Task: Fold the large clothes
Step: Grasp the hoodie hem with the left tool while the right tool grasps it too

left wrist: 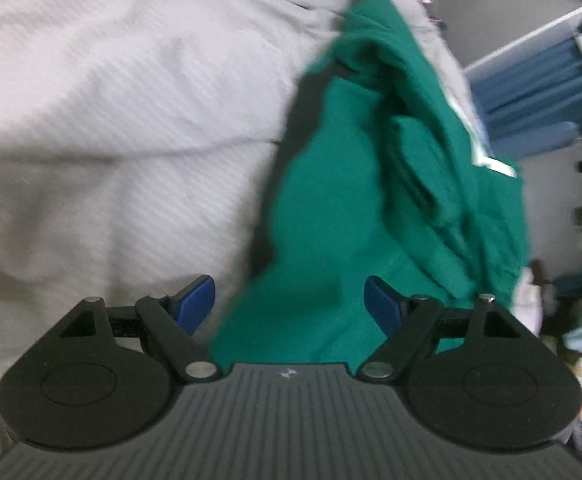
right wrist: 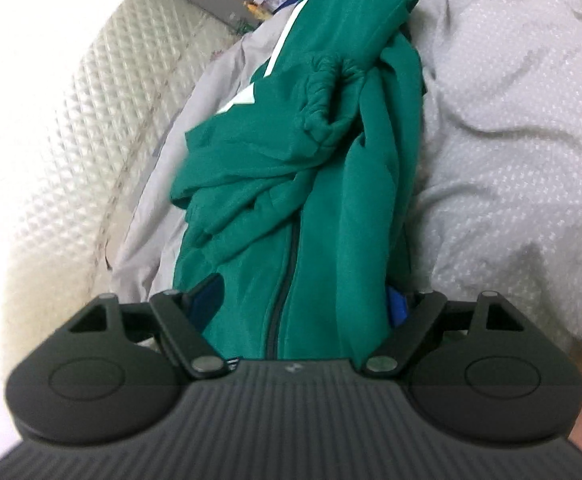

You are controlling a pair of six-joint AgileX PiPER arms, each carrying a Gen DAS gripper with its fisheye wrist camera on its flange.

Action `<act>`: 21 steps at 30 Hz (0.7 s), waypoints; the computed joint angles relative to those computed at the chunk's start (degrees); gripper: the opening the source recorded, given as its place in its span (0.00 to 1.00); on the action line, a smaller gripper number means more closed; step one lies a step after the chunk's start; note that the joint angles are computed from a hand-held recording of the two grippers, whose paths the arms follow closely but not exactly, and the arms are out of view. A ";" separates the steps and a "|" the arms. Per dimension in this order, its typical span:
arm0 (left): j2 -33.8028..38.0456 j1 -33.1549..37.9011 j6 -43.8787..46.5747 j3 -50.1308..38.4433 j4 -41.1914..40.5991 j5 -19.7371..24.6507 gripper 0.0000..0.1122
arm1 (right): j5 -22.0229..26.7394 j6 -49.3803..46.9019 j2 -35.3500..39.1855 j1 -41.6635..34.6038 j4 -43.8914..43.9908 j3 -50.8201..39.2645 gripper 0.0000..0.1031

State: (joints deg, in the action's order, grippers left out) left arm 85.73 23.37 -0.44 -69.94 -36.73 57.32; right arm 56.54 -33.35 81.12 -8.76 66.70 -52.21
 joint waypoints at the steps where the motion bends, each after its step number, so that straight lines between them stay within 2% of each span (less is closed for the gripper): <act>1: -0.29 0.17 2.00 1.22 -2.80 0.56 0.76 | 0.11 -0.60 0.13 -0.17 1.01 0.53 0.80; 5: -2.45 -2.34 1.65 2.57 -1.81 3.18 0.76 | 2.45 1.28 0.46 -0.03 -0.72 -0.18 0.80; 6: -2.88 -2.50 0.92 3.12 -1.52 3.79 0.76 | 3.48 5.22 0.69 0.36 -5.18 -2.58 0.80; 7: -3.32 -3.50 -1.22 3.12 1.05 4.24 0.76 | 2.23 10.11 0.04 2.54 -10.91 -3.86 0.78; 9: -3.35 -4.58 -3.54 2.07 4.68 6.29 0.76 | -3.89 19.82 -1.08 7.48 -22.36 -4.27 0.79; 11: -2.75 -5.88 -5.08 1.38 6.52 7.71 0.74 | -3.42 27.76 0.63 11.58 -31.61 -7.45 0.79; 12: -1.98 -6.97 -5.46 0.62 7.46 8.54 0.74 | -2.85 28.96 1.20 12.52 -32.83 -8.24 0.79; 14: -2.11 -9.25 -7.37 -0.08 10.31 9.49 0.66 | -0.40 25.45 1.92 11.84 -28.88 -8.67 0.77; 15: -2.50 -9.77 -8.29 -0.27 11.24 9.72 0.56 | 0.82 21.31 1.61 9.88 -23.74 -7.78 0.68; 16: -3.07 -9.07 -7.93 -0.10 10.28 9.99 0.45 | 1.78 16.47 0.94 7.29 -18.01 -6.43 0.66; 19: -6.16 -1.32 0.59 3.81 -1.82 10.63 0.29 | 5.63 5.81 -1.59 1.68 -6.75 -3.58 0.65; 21: -7.81 4.22 6.87 7.11 -10.38 12.23 0.28 | 7.92 3.49 -1.41 -0.22 -3.37 -2.67 0.65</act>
State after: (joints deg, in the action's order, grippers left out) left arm 77.92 27.59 6.43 -62.83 -47.11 69.55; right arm 64.46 -29.86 79.70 -8.98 63.33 -54.88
